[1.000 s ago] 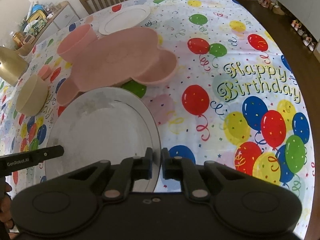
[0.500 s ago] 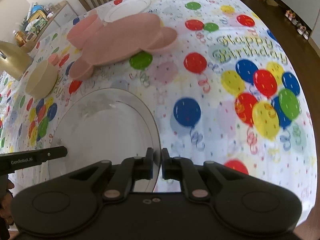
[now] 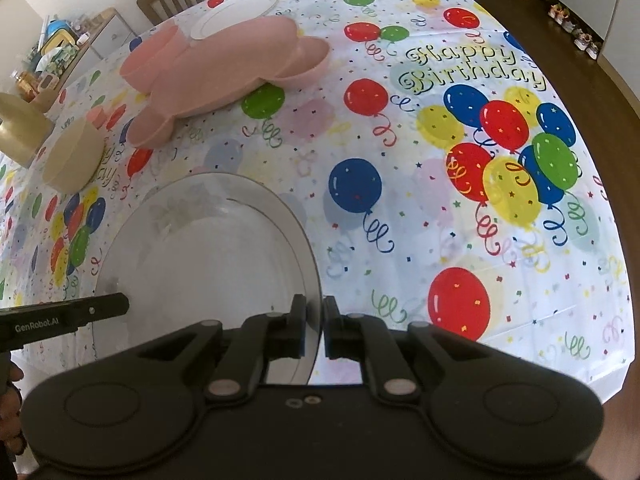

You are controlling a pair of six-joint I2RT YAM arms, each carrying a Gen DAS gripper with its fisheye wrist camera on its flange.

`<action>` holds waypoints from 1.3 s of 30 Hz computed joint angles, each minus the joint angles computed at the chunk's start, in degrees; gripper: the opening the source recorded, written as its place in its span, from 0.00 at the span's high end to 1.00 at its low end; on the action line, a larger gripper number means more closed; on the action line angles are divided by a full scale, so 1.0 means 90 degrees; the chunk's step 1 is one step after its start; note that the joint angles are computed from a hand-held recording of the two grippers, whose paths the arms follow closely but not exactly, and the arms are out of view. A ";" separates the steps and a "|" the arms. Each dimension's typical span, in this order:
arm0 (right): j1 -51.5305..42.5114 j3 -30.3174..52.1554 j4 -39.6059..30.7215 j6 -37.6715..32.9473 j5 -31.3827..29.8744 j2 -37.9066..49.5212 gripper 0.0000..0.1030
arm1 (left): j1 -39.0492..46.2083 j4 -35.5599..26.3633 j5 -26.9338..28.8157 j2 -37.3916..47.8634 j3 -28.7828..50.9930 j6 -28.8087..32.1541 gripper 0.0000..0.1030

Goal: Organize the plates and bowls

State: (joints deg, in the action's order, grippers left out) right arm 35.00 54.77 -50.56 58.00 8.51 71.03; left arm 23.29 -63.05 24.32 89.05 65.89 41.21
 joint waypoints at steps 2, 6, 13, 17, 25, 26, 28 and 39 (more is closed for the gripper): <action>-0.0003 0.0020 -0.0033 0.0028 -0.0002 0.0026 0.92 | -0.0009 0.0035 -0.0005 -0.0040 -0.0008 -0.0070 0.84; 0.0054 0.0048 -0.0115 0.0100 0.0115 -0.0040 0.82 | -0.0017 0.0158 -0.0047 -0.0164 -0.0027 -0.0126 0.84; 0.0330 0.0300 -0.0567 0.0266 0.0534 -0.0086 0.77 | 0.0100 0.0029 0.0063 -0.0354 0.0035 0.0090 0.84; 0.0668 0.0599 -0.0803 0.0429 0.0892 -0.0047 0.71 | 0.0235 -0.0146 0.0280 -0.0500 0.0151 0.0384 0.84; 0.1533 0.1460 -0.1280 0.0883 0.1670 0.0437 0.63 | 0.0663 -0.0866 0.0925 -0.0601 0.0628 0.1234 0.84; 0.1662 0.1594 -0.1346 0.0956 0.1774 0.0524 0.62 | 0.0741 -0.0978 0.1013 -0.0596 0.0709 0.1369 0.84; 0.1925 0.1900 -0.1528 0.1143 0.1995 0.0728 0.56 | 0.0915 -0.1237 0.1191 -0.0564 0.0901 0.1674 0.84; 0.2987 0.3839 -0.2516 0.2048 0.3102 0.1963 0.38 | 0.2044 -0.2732 0.2148 0.0081 0.2369 0.3405 0.71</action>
